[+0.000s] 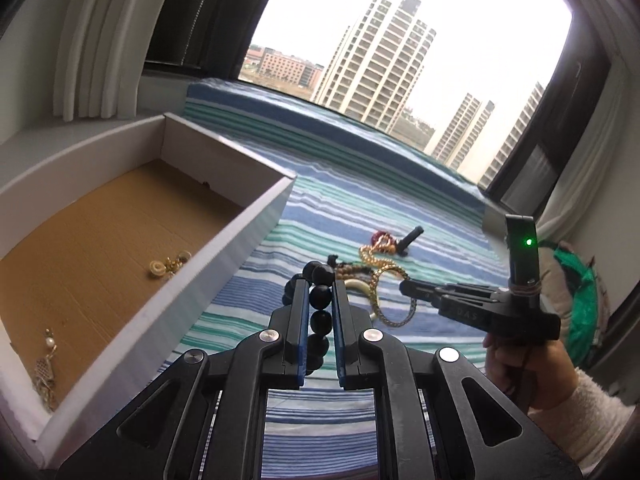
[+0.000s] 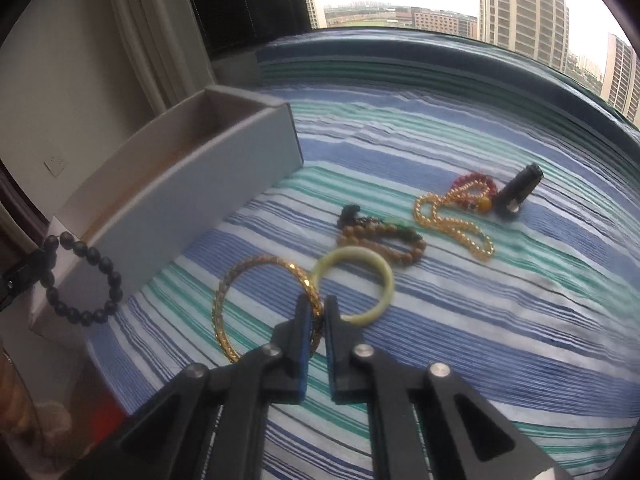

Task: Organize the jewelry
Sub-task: 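Carry the black beads into the box while the right tool carries the gold bracelet, then open both tools in the box and return them over the bedspread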

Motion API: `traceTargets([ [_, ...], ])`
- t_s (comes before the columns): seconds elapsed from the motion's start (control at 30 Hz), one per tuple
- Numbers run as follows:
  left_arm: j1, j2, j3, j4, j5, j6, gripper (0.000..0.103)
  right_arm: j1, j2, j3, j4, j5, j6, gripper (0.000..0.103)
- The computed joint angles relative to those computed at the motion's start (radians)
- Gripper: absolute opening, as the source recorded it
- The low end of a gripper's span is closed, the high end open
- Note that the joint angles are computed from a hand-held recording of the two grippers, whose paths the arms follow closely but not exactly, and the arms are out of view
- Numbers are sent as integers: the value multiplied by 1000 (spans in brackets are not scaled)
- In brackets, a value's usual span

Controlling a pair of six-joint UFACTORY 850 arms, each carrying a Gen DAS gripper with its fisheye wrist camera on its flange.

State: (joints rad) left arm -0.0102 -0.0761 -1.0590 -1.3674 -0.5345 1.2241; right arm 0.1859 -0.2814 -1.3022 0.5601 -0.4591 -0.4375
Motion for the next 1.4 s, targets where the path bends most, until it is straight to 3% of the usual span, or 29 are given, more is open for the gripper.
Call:
traceTargets([
  [0.17,87,35,-35,-48,-40,22,9,52,-68,-175,114,-91,-86,7],
  [0.47,192,-4,-73,51,133,-68,9,180,-382,-684,141,-302,-16,7],
  [0.7,226,-105,-82,240,209,-272,9,261,-627,-989,-44,-411,133,7],
  [0.83,213,-145,-83,406,262,-445,10,284,-676,-1037,-131,-417,182,10],
  [0.87,207,-143,-75,482,275,-525,10,287,-678,-1035,-147,-416,193,10],
  [0.9,204,-144,-73,551,282,-601,17,287,-671,-1017,-158,-411,199,11],
  [0.97,200,-145,-71,609,281,-673,56,285,-640,-964,-176,-395,213,21],
  [1.0,194,-138,-64,657,302,-731,83,280,-614,-921,-174,-376,209,42],
  [1.03,186,-125,-49,687,332,-767,90,278,-588,-881,-173,-350,205,68],
  [1.07,179,-110,-38,705,347,-784,90,275,-553,-827,-164,-312,189,80],
  [1.27,141,-62,8,543,347,-622,91,241,-301,-436,-83,-70,40,84],
  [1.4,83,-31,39,491,346,-534,92,210,-147,-180,-202,73,101,84],
])
